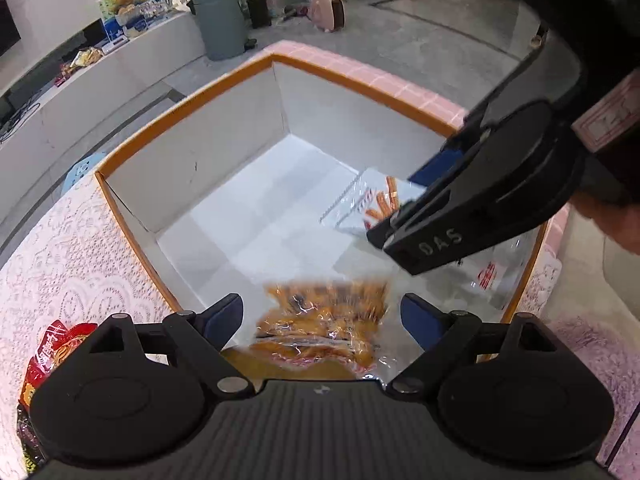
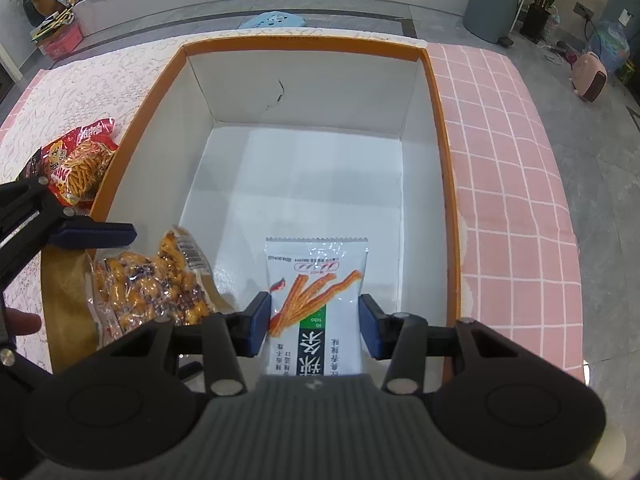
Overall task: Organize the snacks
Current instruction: 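Lower the packets into the box and open both grippers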
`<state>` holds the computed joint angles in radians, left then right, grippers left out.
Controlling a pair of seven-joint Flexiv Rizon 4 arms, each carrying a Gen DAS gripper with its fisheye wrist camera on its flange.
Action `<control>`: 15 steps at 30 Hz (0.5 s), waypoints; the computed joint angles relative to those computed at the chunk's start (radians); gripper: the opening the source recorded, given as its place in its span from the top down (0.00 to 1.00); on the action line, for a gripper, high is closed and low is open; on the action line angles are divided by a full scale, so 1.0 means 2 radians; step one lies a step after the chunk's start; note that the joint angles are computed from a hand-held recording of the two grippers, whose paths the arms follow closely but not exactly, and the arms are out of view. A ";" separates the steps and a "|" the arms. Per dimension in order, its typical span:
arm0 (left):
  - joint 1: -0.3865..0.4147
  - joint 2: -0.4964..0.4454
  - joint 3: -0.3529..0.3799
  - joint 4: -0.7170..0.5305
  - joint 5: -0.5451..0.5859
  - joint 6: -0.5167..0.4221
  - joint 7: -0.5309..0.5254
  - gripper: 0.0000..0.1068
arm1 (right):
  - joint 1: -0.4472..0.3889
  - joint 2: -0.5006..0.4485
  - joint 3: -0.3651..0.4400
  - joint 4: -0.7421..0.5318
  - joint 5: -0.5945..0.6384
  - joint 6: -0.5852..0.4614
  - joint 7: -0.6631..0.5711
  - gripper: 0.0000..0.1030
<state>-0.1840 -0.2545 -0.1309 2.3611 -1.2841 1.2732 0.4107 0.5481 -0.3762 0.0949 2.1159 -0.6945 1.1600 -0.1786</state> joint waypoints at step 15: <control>0.005 0.009 0.007 -0.002 0.012 -0.010 0.001 0.09 | 0.000 -0.016 -0.002 -0.008 0.030 0.017 -0.009 0.54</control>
